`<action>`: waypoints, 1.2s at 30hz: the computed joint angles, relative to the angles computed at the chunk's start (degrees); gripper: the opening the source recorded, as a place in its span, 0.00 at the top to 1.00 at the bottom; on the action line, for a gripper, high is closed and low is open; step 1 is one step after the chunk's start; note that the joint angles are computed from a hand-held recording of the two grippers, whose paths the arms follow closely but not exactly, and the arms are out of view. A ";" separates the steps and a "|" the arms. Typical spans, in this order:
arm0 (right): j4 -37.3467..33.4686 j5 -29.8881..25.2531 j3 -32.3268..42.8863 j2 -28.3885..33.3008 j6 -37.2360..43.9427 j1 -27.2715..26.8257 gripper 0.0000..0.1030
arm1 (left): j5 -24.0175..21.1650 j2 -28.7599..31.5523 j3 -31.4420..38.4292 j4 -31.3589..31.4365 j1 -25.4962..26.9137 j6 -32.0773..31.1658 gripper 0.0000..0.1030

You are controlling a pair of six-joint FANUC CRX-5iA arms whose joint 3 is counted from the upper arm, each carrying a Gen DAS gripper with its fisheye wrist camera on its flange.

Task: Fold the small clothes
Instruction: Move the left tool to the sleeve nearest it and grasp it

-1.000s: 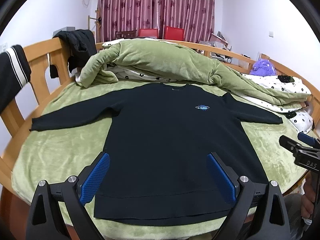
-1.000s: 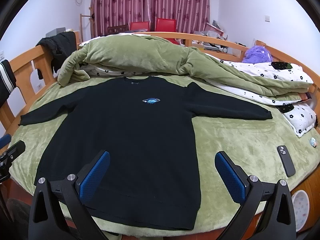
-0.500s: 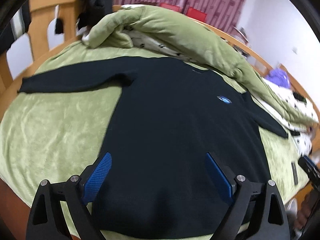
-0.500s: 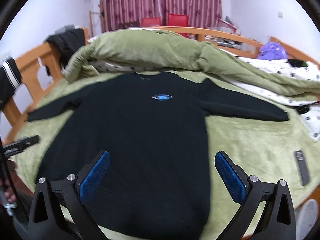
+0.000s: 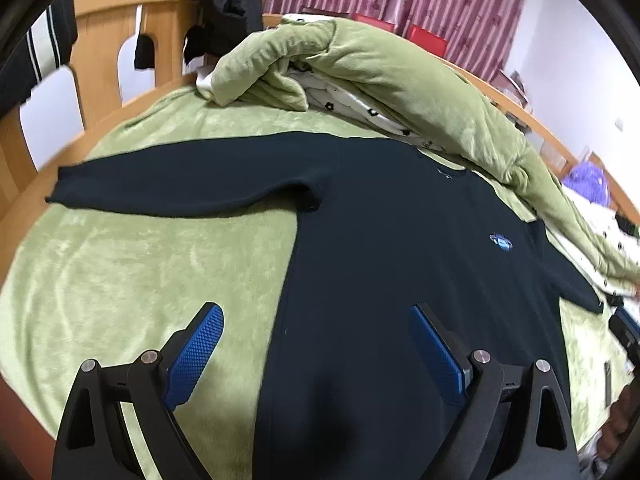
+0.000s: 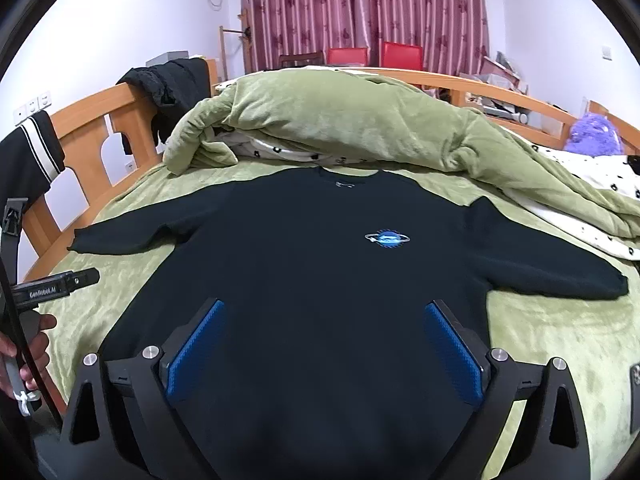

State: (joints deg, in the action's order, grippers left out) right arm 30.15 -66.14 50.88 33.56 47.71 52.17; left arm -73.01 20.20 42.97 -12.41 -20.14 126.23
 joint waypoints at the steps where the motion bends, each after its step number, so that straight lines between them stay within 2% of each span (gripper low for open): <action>1: -0.17 0.41 0.58 0.71 0.49 -0.29 0.07 | 0.06 0.27 0.01 0.05 0.52 0.20 0.10; 4: -0.56 1.58 0.57 2.01 1.42 -1.03 0.12 | 0.94 0.55 -0.87 -0.13 1.85 1.00 0.12; 7: -1.34 3.40 -2.54 1.73 0.41 -1.95 0.21 | 4.23 -0.42 -4.28 1.54 3.87 3.12 0.12; 9: -2.65 2.07 -2.32 2.28 0.65 -2.47 0.22 | 6.95 -0.96 -6.87 3.35 5.75 4.60 0.13; 11: -3.61 0.75 -1.85 2.71 1.46 -2.87 0.24 | 7.80 -0.71 -7.73 4.04 6.91 5.75 0.16; 16: -1.95 2.20 -5.95 1.09 -0.76 -3.34 0.24 | 9.02 0.65 -8.64 4.52 9.69 8.25 0.25; 18: -2.17 1.70 -5.64 1.43 -0.98 -3.65 0.24 | 9.88 1.25 -8.91 4.89 10.86 8.82 0.26; 26: -1.47 -3.26 -0.28 5.34 -0.78 -3.94 0.24 | 13.70 4.89 -7.68 6.90 14.44 7.26 0.31; 31: -0.24 -5.62 2.47 7.65 0.88 -3.72 0.24 | 13.08 7.96 -5.63 8.67 16.11 8.34 0.31; 34: -0.89 -6.40 3.59 8.43 1.34 -3.98 0.24 | 14.58 8.64 -5.26 7.27 16.43 10.16 0.32; 36: -1.45 -7.22 4.48 8.95 1.38 -4.28 0.24 | 14.02 9.47 -3.82 6.17 16.52 10.88 0.34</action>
